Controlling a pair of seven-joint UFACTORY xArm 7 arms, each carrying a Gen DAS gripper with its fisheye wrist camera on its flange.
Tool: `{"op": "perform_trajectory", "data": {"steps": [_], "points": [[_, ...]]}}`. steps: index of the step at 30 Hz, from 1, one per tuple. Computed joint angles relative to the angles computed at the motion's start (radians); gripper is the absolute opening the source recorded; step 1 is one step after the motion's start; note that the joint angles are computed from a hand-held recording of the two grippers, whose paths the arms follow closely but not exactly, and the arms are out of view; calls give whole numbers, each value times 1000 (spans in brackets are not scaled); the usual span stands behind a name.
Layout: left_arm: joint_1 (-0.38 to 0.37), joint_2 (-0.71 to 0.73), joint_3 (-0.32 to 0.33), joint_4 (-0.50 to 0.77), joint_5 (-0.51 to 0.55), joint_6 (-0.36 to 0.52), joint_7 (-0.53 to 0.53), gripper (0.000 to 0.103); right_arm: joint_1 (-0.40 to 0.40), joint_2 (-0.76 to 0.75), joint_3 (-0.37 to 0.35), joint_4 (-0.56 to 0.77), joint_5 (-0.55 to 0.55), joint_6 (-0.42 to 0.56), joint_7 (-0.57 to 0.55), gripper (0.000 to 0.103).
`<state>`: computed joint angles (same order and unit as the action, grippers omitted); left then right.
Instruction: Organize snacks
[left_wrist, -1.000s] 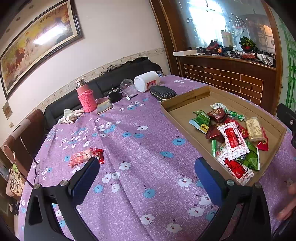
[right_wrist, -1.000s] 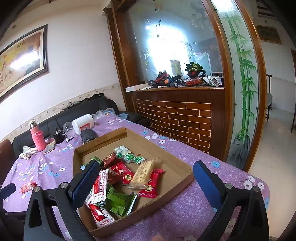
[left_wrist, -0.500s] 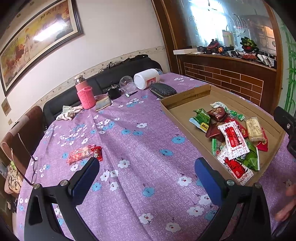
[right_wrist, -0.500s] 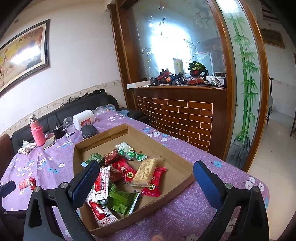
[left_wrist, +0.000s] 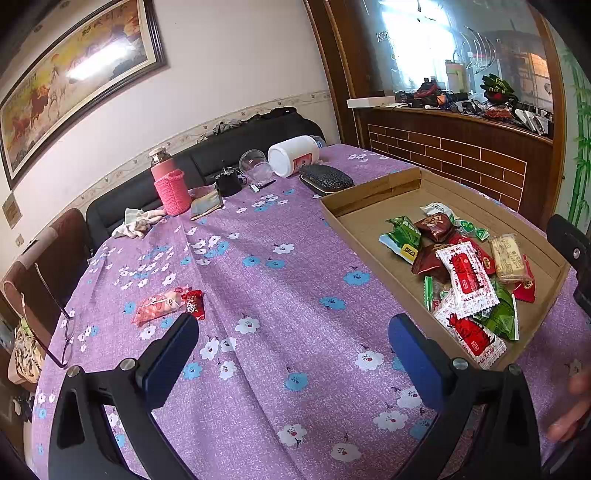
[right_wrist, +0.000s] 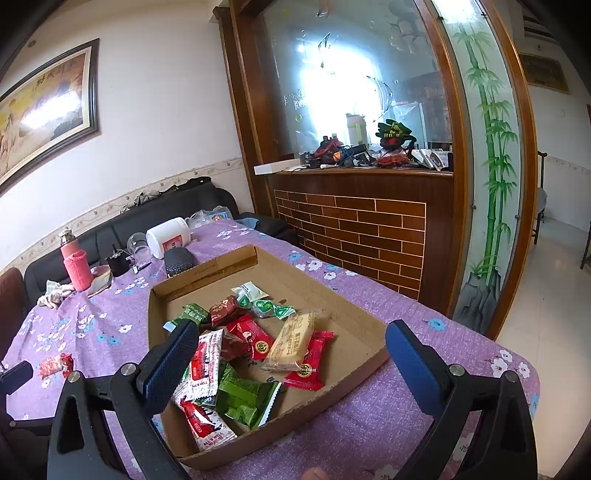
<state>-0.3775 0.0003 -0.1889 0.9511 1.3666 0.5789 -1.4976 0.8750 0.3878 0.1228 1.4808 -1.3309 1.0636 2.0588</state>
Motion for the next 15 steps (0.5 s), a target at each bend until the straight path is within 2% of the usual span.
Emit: {"op": "perform_trajectory", "data": {"steps": [15], "points": [[0, 1, 0, 0, -2, -8, 4, 102, -1, -3, 2, -10, -6, -4, 26, 102]]}}
